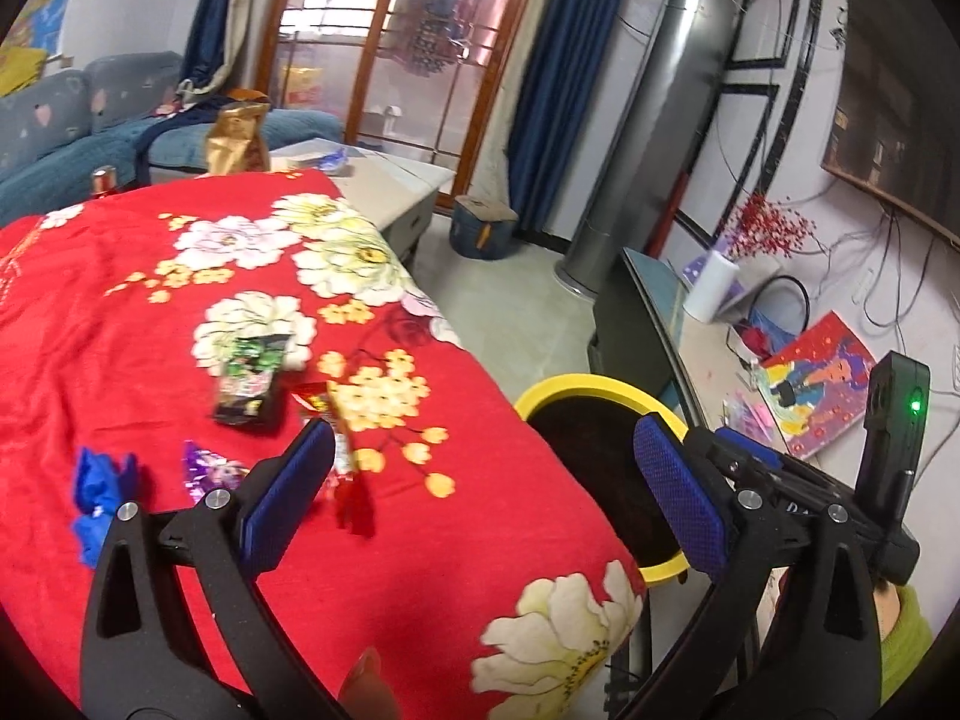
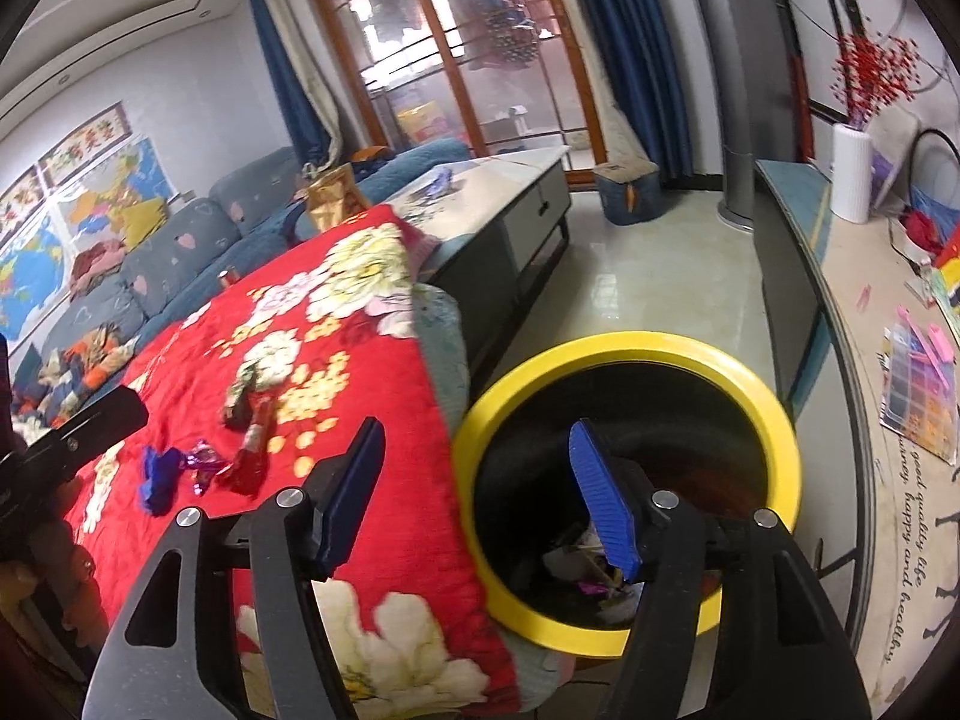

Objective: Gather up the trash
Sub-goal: 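Move both tools back to the bed toward the blue bag and red wrapper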

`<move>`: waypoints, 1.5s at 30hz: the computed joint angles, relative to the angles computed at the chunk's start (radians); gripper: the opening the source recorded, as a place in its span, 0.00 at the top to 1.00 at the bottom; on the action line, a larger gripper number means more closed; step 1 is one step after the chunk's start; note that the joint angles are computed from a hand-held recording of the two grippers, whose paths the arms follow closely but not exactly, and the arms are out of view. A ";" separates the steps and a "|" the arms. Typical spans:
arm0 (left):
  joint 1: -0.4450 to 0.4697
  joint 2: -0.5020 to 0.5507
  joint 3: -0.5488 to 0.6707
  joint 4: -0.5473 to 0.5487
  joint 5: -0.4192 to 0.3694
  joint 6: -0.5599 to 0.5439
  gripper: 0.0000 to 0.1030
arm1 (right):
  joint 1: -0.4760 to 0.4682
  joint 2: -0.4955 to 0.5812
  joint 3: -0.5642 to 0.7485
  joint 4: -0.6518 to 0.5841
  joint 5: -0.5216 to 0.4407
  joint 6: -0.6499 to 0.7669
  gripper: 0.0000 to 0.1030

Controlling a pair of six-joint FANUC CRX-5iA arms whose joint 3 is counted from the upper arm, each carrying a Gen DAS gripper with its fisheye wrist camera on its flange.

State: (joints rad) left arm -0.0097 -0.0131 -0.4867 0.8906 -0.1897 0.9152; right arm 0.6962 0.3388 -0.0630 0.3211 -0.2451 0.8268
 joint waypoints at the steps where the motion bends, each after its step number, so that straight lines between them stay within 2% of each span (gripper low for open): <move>1: 0.006 -0.009 -0.008 -0.001 0.006 0.003 0.11 | 0.008 0.002 0.011 -0.015 -0.006 0.021 0.40; 10: 0.028 -0.062 -0.068 0.067 0.041 -0.043 0.11 | 0.059 0.020 0.086 -0.130 -0.062 0.185 0.38; 28: 0.123 -0.148 -0.165 0.127 0.067 -0.048 0.11 | 0.131 0.064 0.203 -0.253 -0.148 0.389 0.37; 45: 0.271 -0.191 -0.211 0.053 0.018 0.059 0.11 | 0.183 0.168 0.405 -0.424 -0.295 0.652 0.37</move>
State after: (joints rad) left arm 0.2617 -0.2039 -0.6973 0.9440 -0.1720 0.9740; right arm 0.8789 0.5071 0.3421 -0.1026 -0.5401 1.4789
